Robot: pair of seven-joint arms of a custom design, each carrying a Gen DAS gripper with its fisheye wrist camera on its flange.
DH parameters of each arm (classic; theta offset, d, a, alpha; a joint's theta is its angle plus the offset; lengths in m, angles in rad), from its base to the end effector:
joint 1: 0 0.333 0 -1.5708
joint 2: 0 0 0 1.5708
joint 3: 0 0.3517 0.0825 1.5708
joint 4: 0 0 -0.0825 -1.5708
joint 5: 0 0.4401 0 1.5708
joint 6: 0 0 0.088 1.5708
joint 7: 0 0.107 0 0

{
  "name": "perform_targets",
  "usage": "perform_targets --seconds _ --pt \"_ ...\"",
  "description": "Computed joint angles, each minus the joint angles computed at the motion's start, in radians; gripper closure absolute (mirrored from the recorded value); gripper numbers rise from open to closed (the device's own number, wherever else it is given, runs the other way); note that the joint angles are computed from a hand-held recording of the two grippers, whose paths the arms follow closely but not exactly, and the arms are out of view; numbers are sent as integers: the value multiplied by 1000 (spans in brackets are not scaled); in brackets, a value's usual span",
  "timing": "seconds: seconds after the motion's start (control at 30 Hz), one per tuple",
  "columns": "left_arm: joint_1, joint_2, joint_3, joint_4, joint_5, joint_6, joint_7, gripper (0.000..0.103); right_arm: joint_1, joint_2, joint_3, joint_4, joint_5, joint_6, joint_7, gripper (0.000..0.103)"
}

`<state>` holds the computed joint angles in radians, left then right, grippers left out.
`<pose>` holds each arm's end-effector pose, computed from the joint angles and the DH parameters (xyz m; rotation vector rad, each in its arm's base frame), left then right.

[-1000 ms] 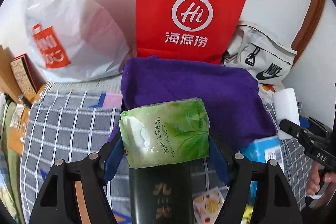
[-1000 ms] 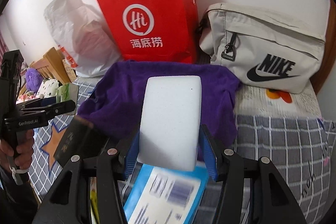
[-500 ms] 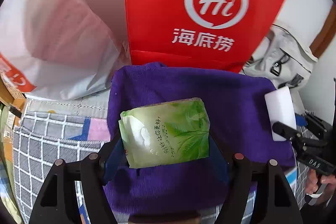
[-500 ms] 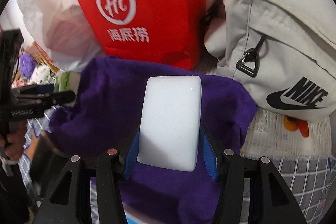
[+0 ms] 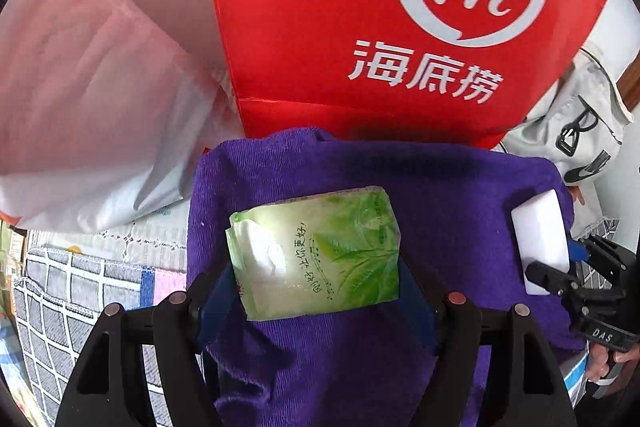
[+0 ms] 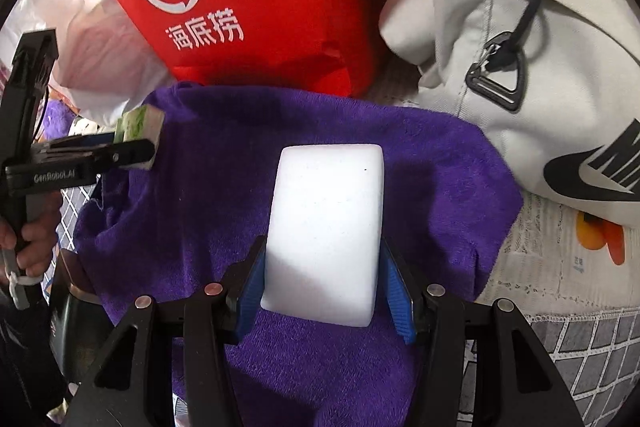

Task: Organize soft objects
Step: 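Carry the sponge and tissue pack onto the purple towel and open both tools, then grasp the yellow Adidas pouch with the right tool and lift it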

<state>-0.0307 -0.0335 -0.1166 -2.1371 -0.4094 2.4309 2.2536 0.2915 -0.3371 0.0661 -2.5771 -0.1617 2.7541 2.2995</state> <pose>0.6027 -0.0911 0.4618 -1.4238 2.5803 -0.6433 0.4536 0.1770 0.4331 -1.6449 2.0858 -0.3253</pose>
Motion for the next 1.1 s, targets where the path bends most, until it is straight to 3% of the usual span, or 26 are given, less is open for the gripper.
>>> perform_targets --seconds 0.1,0.13,0.2,0.27,0.43,0.53,0.67,0.83,1.0,1.1 --pt "-2 13 -3 14 8 -14 -11 23 6 5 -6 1 7 6 -12 45" --pt "-3 15 -3 16 -3 -18 -8 15 17 7 -15 2 20 9 -32 41" --pt "-1 12 0 21 -49 -30 16 9 1 7 3 6 -1 2 -18 23" --pt "-1 8 -1 22 -59 -41 14 9 -25 -4 33 5 -52 -2 25 22" --pt "5 -48 9 -14 -71 -15 22 9 -45 -59 55 -9 -104 -27 107 22" --pt "3 -114 31 -61 -146 -9 99 10 -53 -139 80 -47 -129 -28 180 22" --pt "4 -226 92 -128 -257 -61 234 10 -50 -237 138 -67 -167 -85 284 22" --pt "46 -352 127 -194 -226 -130 268 10 35 -338 165 -91 -149 -143 369 22" --pt "78 -509 190 -302 -209 -190 311 10 113 -391 244 -90 -169 -205 456 23" --pt "110 -562 222 -355 -204 -219 322 10 162 -376 295 -66 -191 -264 498 36"
